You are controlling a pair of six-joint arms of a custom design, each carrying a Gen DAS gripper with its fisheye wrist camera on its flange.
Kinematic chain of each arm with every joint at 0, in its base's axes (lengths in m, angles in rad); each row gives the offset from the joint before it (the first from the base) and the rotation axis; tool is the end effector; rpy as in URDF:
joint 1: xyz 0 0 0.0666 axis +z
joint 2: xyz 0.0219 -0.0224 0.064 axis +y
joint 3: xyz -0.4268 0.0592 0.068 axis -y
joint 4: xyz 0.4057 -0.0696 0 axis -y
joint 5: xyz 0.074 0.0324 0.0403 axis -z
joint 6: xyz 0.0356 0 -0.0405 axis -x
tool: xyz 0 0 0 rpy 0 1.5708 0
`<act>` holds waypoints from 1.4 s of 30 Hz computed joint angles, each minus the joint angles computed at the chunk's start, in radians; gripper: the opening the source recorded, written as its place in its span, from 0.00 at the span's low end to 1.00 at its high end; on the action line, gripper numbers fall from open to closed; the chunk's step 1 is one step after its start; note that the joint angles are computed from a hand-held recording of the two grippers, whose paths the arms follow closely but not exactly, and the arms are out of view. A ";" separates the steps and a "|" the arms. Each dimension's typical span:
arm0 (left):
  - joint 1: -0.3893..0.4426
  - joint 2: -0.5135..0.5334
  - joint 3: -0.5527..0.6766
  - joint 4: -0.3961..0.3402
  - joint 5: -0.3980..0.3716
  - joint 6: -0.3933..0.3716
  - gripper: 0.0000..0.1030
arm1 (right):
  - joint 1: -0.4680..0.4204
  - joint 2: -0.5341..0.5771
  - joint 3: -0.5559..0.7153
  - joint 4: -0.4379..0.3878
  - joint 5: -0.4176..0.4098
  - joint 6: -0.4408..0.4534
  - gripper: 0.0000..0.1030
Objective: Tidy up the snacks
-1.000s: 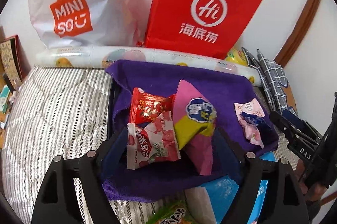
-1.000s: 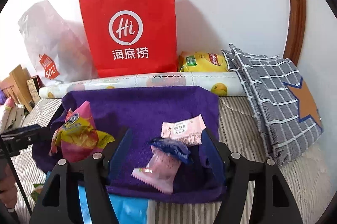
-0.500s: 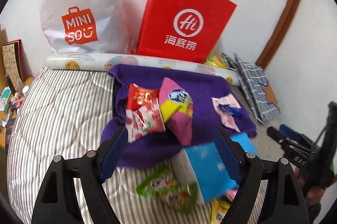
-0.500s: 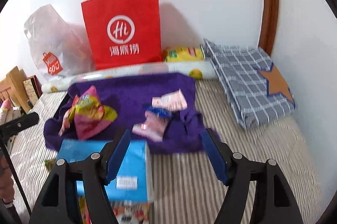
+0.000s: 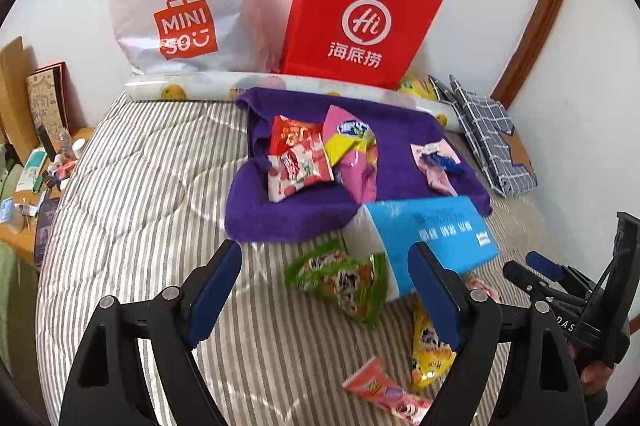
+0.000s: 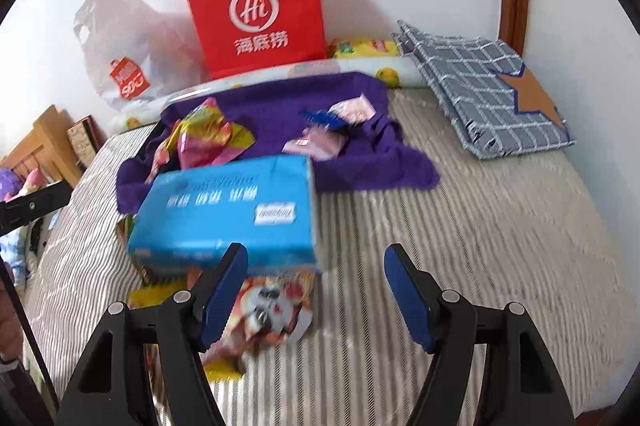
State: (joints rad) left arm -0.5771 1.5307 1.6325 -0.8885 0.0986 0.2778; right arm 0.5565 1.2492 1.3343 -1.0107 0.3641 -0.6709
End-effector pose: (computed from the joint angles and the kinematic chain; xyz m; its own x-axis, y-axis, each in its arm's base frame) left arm 0.4617 -0.3052 0.5234 -0.7355 0.1532 -0.6600 0.4154 0.8715 -0.2607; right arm 0.3636 0.2108 0.5057 -0.7252 0.2330 -0.6479 0.1776 0.9725 0.1510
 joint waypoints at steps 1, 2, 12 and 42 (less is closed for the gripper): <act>0.000 -0.005 -0.005 -0.002 0.006 -0.002 0.82 | 0.002 -0.001 -0.004 0.009 -0.017 -0.001 0.67; -0.002 -0.010 -0.010 -0.003 0.009 -0.002 0.82 | 0.006 -0.001 -0.008 0.021 -0.038 0.000 0.67; -0.004 -0.042 -0.041 -0.032 0.006 -0.016 0.82 | 0.028 0.066 0.004 0.008 -0.097 0.035 0.68; -0.031 0.103 0.049 -0.093 -0.010 0.026 0.82 | -0.056 -0.088 -0.115 0.054 -0.052 -0.012 0.61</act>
